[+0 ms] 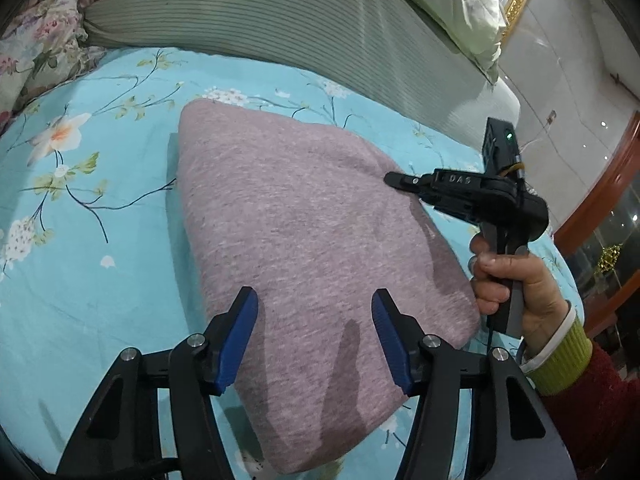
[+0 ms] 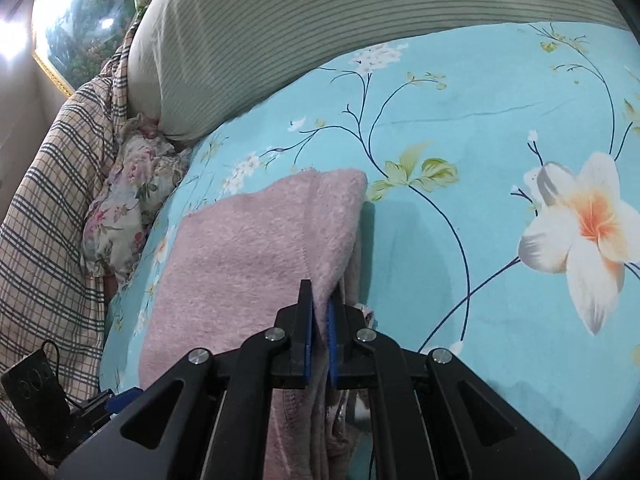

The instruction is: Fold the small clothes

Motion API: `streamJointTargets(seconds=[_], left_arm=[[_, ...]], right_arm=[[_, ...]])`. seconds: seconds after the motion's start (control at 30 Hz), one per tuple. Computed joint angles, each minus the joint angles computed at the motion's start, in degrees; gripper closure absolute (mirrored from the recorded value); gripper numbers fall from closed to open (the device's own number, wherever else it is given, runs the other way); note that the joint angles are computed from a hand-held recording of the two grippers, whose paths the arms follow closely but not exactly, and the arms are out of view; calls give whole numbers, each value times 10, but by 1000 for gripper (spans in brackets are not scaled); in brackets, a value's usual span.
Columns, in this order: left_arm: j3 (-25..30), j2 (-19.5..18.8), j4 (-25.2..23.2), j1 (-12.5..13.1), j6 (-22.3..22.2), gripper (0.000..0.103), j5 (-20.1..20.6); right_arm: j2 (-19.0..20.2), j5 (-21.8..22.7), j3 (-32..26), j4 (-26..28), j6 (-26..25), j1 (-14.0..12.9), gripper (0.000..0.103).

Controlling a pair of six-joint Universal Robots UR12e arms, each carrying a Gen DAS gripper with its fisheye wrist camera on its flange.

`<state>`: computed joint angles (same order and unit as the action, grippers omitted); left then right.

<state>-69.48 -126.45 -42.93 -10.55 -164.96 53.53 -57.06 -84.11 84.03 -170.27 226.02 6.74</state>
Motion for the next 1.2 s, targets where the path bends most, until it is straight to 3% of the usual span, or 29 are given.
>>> streamJointTargets(seconds=[0.1, 0.27, 0.43, 0.57, 0.67, 0.73, 0.83, 1.0, 1.2], left_arm=[[2, -6, -5, 2, -7, 46, -9], [3, -5, -13, 1, -12, 47, 2], [0, 2, 4, 8, -31, 48, -15], [24, -11, -5, 10, -53, 48, -43], [45, -25, -23, 1, -42, 48, -13], [60, -36, -43, -3, -40, 56, 10], [60, -39, -43, -2, -37, 58, 3], [47, -25, -38, -6, -35, 57, 27], [-15, 16, -27, 11, -16, 57, -34]], right_arm=[[5, -20, -12, 36, -16, 5, 96], [-5, 3, 5, 16, 19, -2, 95], [-35, -53, 20, -10, 4, 11, 91], [-23, 18, -4, -15, -31, 16, 91], [-12, -5, -15, 40, -21, 20, 91], [-6, 11, 0, 24, 12, 12, 102], [-9, 15, 16, 0, 37, 5, 103], [-14, 0, 8, 31, 13, 9, 103], [-34, 1, 28, -6, -11, 23, 100]])
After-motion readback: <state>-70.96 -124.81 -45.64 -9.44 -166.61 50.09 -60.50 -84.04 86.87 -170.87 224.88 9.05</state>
